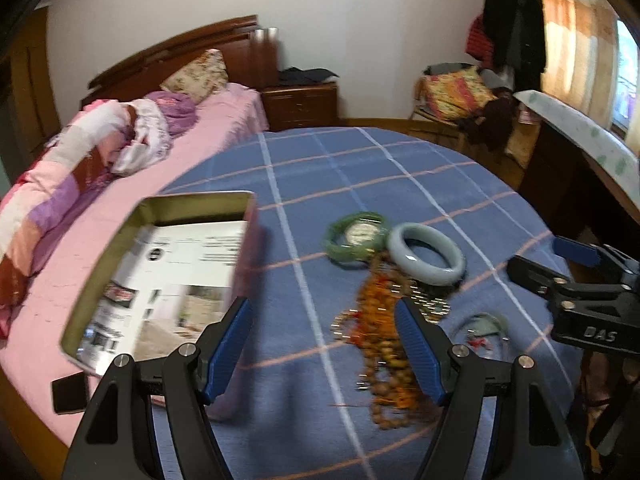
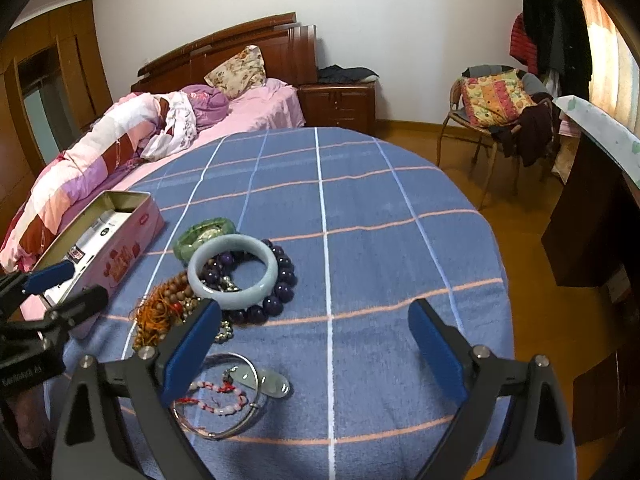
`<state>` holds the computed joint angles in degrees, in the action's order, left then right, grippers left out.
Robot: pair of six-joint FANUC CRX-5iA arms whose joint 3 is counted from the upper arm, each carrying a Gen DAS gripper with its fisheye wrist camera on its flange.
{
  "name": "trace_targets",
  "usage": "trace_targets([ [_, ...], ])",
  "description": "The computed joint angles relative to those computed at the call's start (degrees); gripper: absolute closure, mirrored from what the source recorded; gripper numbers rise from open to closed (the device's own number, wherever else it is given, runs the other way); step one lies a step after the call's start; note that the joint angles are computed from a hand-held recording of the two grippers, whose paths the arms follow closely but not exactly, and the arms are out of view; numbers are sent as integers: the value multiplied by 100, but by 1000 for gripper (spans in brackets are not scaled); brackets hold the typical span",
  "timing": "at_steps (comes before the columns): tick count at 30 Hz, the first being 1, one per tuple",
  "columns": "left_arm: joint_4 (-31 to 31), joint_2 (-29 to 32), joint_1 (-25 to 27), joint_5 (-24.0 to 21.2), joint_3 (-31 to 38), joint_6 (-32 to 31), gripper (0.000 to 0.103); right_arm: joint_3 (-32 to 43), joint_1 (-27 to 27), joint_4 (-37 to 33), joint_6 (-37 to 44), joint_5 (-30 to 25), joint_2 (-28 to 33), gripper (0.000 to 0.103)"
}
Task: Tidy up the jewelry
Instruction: 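Grasp the brown prayer beads with the left tool, then grasp the pale jade bangle with the right tool while the left tool holds the beads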
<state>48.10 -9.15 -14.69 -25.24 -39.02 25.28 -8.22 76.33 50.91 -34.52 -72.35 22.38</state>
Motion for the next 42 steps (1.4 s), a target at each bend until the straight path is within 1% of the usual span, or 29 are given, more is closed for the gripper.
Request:
trace_targets([
  [4,-28,139,-117,-176,88,-78,30,-12,4,32,1,-10,10,7],
  [6,-225,258,-184,-198,204,107,30,2,1,20,4,-14,15,7],
  [9,-301,483,-276,-295,359,94,30,-23,5,26,-41,-31,4,7],
  [10,-432,598,-298,-374,457,171,35,-34,8,27,-51,-33,-2,7],
  [11,-612,693,-288,-509,574,308,52,-43,10,28,-44,-26,-9,7],
  [12,-775,812,-258,-733,715,431,62,-45,13,26,-39,-30,-11,7],
  [13,-780,869,-227,-859,763,429,72,-52,17,25,-38,-41,-16,7],
  [14,-725,873,-220,-835,739,392,78,-53,10,32,-45,-31,-14,7],
  [16,-417,766,-179,-748,591,135,87,-74,11,31,-62,-14,-28,7],
  [18,-63,628,-173,-590,416,-155,88,-35,0,9,-29,-15,2,7],
  [19,141,516,-194,-444,286,-349,88,-41,-1,-8,-21,-6,-2,7],
  [21,597,294,-219,-295,75,-781,89,-45,-11,-36,31,34,1,7],
  [22,718,237,-221,-251,31,-895,89,-37,-19,-46,65,50,14,9],
  [23,931,118,-241,-172,-65,-1089,89,-23,-22,-58,108,55,28,15],
  [25,1218,55,-262,-73,-128,-1370,89,10,-41,-82,202,112,54,22],
  [30,1882,-166,-226,79,-272,-1769,89,37,-92,-32,317,284,72,22],
  [34,2335,-232,-186,194,-323,-1954,89,72,-134,52,398,339,87,22],
  [36,2460,-242,-217,332,-330,-2002,89,103,-181,86,473,392,97,22],
  [38,2273,-186,-227,472,-278,-1767,89,196,-254,102,634,444,146,22],
  [40,2119,-138,-153,384,-246,-1646,89,252,-334,81,801,576,175,21],
  [41,2011,-103,-143,383,-221,-1544,89,320,-376,47,897,628,214,17],
  [42,2008,-95,-140,379,-220,-1553,89,323,-405,78,932,695,230,17],
])
